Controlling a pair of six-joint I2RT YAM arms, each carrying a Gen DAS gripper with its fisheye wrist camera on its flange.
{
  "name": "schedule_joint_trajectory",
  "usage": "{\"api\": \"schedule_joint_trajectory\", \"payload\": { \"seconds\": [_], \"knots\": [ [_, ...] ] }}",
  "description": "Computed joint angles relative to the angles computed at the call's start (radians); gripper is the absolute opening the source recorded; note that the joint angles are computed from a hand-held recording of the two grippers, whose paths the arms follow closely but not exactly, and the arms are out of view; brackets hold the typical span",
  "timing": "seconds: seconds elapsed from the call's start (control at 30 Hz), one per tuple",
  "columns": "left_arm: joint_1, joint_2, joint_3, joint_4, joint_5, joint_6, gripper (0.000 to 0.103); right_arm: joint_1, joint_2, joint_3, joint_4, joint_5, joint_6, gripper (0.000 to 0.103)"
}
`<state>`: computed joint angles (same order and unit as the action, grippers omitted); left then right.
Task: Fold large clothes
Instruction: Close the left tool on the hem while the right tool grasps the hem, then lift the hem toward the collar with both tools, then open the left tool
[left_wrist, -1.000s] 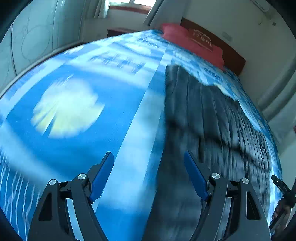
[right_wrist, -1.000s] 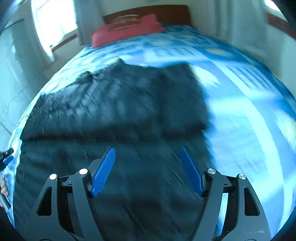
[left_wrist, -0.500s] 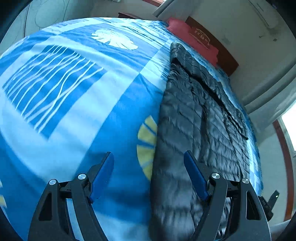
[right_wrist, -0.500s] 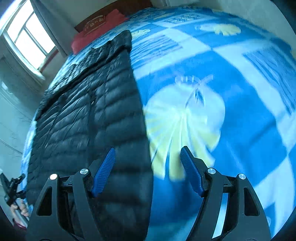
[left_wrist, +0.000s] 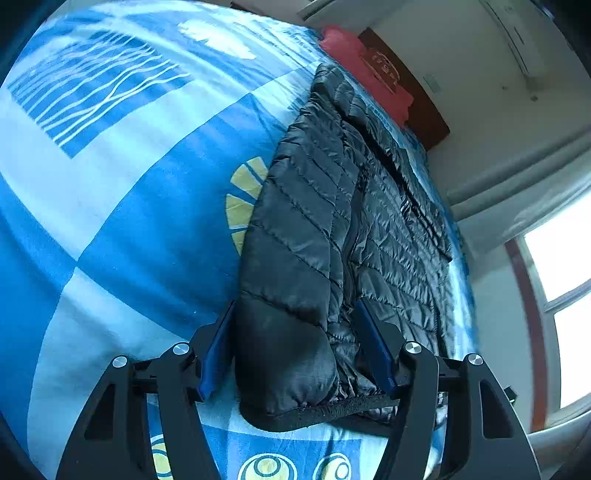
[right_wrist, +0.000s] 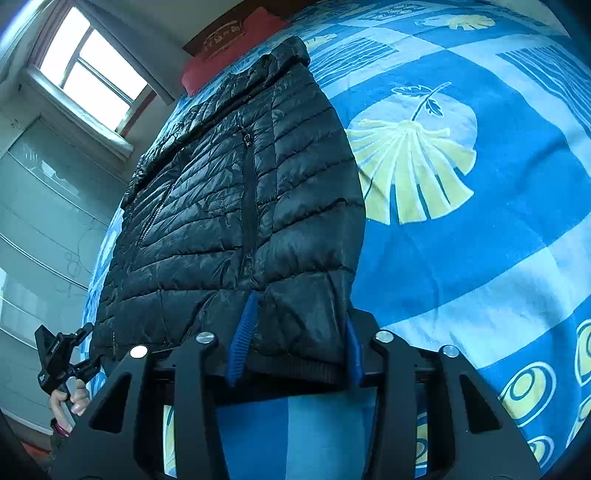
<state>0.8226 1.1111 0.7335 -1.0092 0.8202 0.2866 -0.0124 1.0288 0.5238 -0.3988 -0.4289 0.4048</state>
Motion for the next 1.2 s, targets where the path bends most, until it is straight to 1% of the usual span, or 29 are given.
{"api": "schedule_joint_trajectory", "payload": {
  "seconds": [0.03,0.07,0.1,0.13,0.17,0.2,0.23,0.27,0.37,0.5,0.63,0.7,0.73,0.77,0.8,0.87,0.9,0.97,1.0,1.07,1.1,1.13,1.2],
  "knots": [
    [-0.009,-0.009,-0.005,0.007,-0.002,-0.008,0.062,0.0,-0.007,-0.005,0.001,-0.001,-0.003,0.033],
    [-0.022,-0.018,-0.009,0.015,-0.007,-0.026,0.058,0.004,-0.013,-0.009,0.0,-0.001,-0.003,0.027],
    [-0.038,-0.032,-0.013,0.026,-0.018,-0.05,0.057,0.01,-0.021,-0.011,0.001,0.002,-0.001,0.025],
    [-0.053,-0.047,-0.016,0.037,-0.034,-0.071,0.052,0.012,-0.022,-0.01,0.003,0.005,0.0,0.02],
    [-0.061,-0.059,-0.021,0.045,-0.047,-0.082,0.046,0.016,-0.022,-0.01,0.006,0.007,0.003,0.018],
    [-0.063,-0.068,-0.026,0.051,-0.056,-0.086,0.042,0.019,-0.024,-0.011,0.01,0.01,0.008,0.016],
    [-0.062,-0.086,-0.03,0.052,-0.068,-0.094,0.033,0.02,-0.027,-0.012,0.014,0.012,0.014,0.015],
    [-0.061,-0.092,-0.03,0.054,-0.076,-0.102,0.027,0.015,-0.029,-0.012,0.017,0.008,0.017,0.014],
    [-0.012,-0.093,-0.021,0.025,-0.037,-0.082,0.02,0.008,-0.041,-0.01,0.02,-0.004,0.027,0.013],
    [0.017,-0.129,0.01,-0.022,0.0,-0.06,0.016,-0.031,-0.102,-0.004,-0.01,-0.058,0.038,0.012],
    [0.068,-0.145,0.073,-0.125,0.065,0.002,0.015,-0.076,-0.165,0.018,-0.065,-0.123,0.038,0.011],
    [0.097,-0.139,0.107,-0.188,0.092,0.045,0.014,-0.095,-0.199,0.034,-0.102,-0.156,0.034,0.011],
    [0.127,-0.131,0.137,-0.252,0.112,0.097,0.014,-0.105,-0.212,0.042,-0.118,-0.173,0.033,0.011],
    [0.138,-0.126,0.157,-0.282,0.127,0.115,0.014,-0.113,-0.216,0.052,-0.128,-0.187,0.03,0.011],
    [0.137,-0.126,0.173,-0.293,0.135,0.112,0.014,-0.124,-0.234,0.064,-0.153,-0.202,0.022,0.011],
    [0.192,-0.117,0.224,-0.402,0.167,0.213,0.013,-0.132,-0.255,0.084,-0.184,-0.214,0.017,0.011],
    [0.198,-0.113,0.24,-0.419,0.172,0.225,0.013,-0.147,-0.272,0.092,-0.208,-0.233,0.01,0.011],
    [0.234,-0.088,0.28,-0.489,0.194,0.285,0.013,-0.17,-0.286,0.103,-0.22,-0.272,0.015,0.011],
    [0.241,-0.083,0.288,-0.498,0.197,0.292,0.013,-0.176,-0.281,0.107,-0.214,-0.284,0.02,0.011],
    [0.23,-0.068,0.313,-0.485,0.2,0.266,0.013,-0.188,-0.261,0.122,-0.197,-0.308,0.028,0.011],
    [0.202,-0.062,0.32,-0.437,0.201,0.205,0.013,-0.195,-0.232,0.134,-0.17,-0.322,0.034,0.011],
    [0.195,-0.06,0.319,-0.416,0.2,0.183,0.013,-0.199,-0.195,0.146,-0.136,-0.331,0.037,0.011],
    [0.131,-0.037,0.328,-0.313,0.2,0.06,0.013,-0.194,-0.138,0.175,-0.083,-0.33,0.054,0.011]
  ]
}}
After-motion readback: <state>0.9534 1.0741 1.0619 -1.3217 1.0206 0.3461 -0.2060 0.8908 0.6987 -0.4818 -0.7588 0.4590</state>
